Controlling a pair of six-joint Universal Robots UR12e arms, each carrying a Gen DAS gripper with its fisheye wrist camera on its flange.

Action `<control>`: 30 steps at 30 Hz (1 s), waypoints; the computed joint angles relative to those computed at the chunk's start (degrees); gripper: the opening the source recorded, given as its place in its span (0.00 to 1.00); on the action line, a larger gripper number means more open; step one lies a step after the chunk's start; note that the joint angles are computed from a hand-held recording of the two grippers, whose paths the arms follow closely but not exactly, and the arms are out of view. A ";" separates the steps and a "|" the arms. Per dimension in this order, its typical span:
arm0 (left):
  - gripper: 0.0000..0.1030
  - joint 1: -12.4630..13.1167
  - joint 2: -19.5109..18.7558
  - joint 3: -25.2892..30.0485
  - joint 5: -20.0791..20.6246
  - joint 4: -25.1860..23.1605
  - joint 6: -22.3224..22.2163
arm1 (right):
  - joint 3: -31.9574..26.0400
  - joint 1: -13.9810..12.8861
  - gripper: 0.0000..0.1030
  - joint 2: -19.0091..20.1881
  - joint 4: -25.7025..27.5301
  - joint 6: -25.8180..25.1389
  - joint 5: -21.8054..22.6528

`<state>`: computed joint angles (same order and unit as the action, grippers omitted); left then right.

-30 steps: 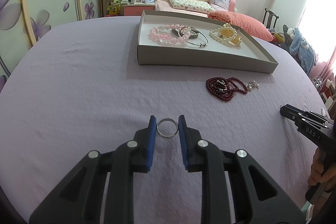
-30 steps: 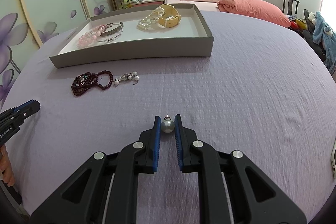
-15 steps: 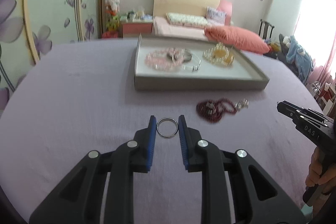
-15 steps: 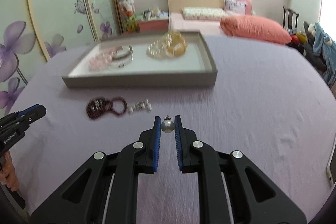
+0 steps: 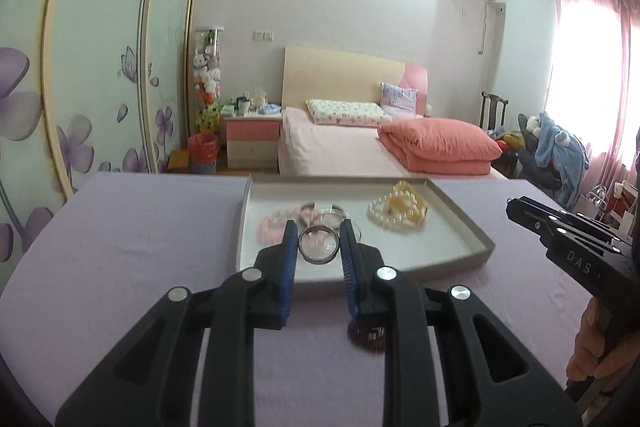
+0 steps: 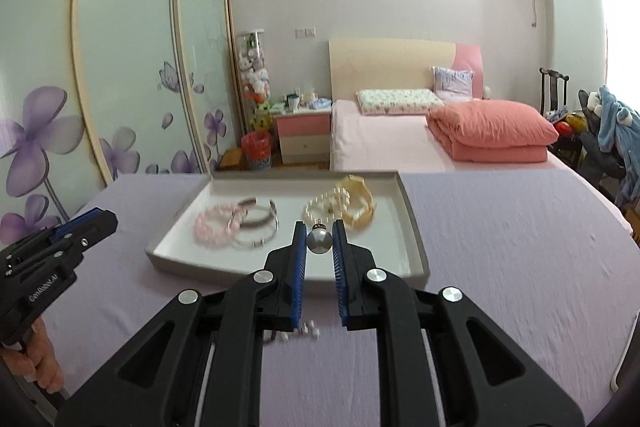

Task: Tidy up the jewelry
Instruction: 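Lift and carry the ring and earring over the gray tray with both tools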

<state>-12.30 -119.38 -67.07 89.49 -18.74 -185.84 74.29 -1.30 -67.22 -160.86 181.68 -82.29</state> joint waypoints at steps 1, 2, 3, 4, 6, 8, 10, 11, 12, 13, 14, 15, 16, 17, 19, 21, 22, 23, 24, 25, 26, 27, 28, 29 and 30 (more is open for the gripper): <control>0.21 0.01 -0.48 0.74 -0.01 0.19 0.02 | -0.46 0.03 0.14 0.34 -0.80 0.05 -0.26; 0.21 -0.02 -1.13 1.77 0.24 0.53 -0.01 | -0.89 0.07 0.14 0.69 -1.75 0.13 -0.56; 0.21 0.00 -1.84 2.84 0.15 0.93 0.06 | -1.70 0.14 0.14 1.25 -2.65 0.28 -0.83; 0.21 0.03 -2.31 3.52 0.11 1.17 0.22 | -2.32 0.16 0.14 1.69 -3.22 0.50 -0.80; 0.21 -0.03 -3.79 5.64 0.38 2.03 0.92 | -4.15 0.18 0.14 3.01 -4.42 1.00 -0.87; 0.21 -0.08 -5.29 7.75 0.66 2.49 1.55 | -5.88 0.26 0.14 4.34 -5.22 1.25 -1.05; 0.21 -0.14 -6.68 9.67 0.84 2.66 1.80 | -7.43 0.28 0.14 5.60 -5.53 1.47 -1.37; 0.21 -0.18 -7.25 10.56 0.84 2.38 1.72 | -8.29 0.23 0.14 6.26 -5.47 1.74 -1.15; 0.21 -0.13 -8.04 11.80 0.61 1.77 1.43 | -8.79 0.25 0.14 6.75 -5.52 1.91 -1.10; 0.21 -0.11 -8.62 12.71 0.50 1.31 1.17 | -9.62 0.29 0.14 7.42 -5.31 2.00 -1.38; 0.21 -0.10 -9.33 13.81 0.48 0.78 0.96 | -9.96 0.30 0.14 7.77 -5.28 2.02 -1.37; 0.21 -0.10 -10.26 15.21 0.48 0.11 0.78 | -10.59 0.27 0.14 8.36 -5.11 2.12 -1.09; 0.21 -0.13 -11.01 16.34 0.46 -0.50 0.71 | -11.24 0.33 0.14 8.89 -4.60 2.17 -1.17; 0.21 -0.18 -11.76 17.46 0.67 -1.19 0.69 | -11.79 0.37 0.14 9.34 -4.03 2.20 -1.17; 0.21 -0.20 -12.68 18.80 0.99 -2.36 0.82 | -13.40 0.43 0.14 10.51 -2.03 2.41 -1.02; 0.21 -0.22 -13.88 20.66 0.93 -4.39 0.37 | -14.52 0.55 0.14 11.43 -0.26 2.55 -1.42; 0.21 -0.23 -14.55 21.72 1.00 -5.61 0.05 | -15.02 0.60 0.14 11.82 0.54 2.77 -1.65; 0.21 -0.17 -15.06 22.58 0.97 -6.36 -0.06 | -15.50 0.56 0.14 12.21 1.74 3.30 -1.61; 0.21 -0.14 -15.60 23.40 0.84 -7.18 -0.18 | -15.80 0.55 0.14 12.45 2.66 3.76 -1.57; 0.21 -0.15 -16.09 24.11 1.06 -7.83 -0.25 | -16.18 0.61 0.14 12.71 3.32 4.12 -1.64; 0.21 -0.14 -16.43 24.55 1.29 -8.25 -0.25 | -16.40 0.61 0.14 12.88 4.01 4.39 -1.60; 0.21 -0.08 -16.57 24.68 1.31 -8.53 -0.39 | -16.66 0.62 0.14 13.06 4.78 4.57 -1.65; 0.21 -0.01 -16.79 24.96 1.33 -8.89 -0.65 | -16.82 0.69 0.14 13.20 5.15 4.70 -1.94; 0.21 0.14 -16.95 25.21 1.23 -9.21 -0.87 | -16.84 0.73 0.14 13.24 5.36 4.73 -2.11; 0.21 0.18 -17.03 25.30 1.06 -9.38 -1.11 | -16.93 0.75 0.14 13.30 5.62 4.70 -2.27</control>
<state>-12.12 -136.41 -41.77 90.55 -28.12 -186.96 57.36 -0.55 -53.92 -155.24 186.38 -84.57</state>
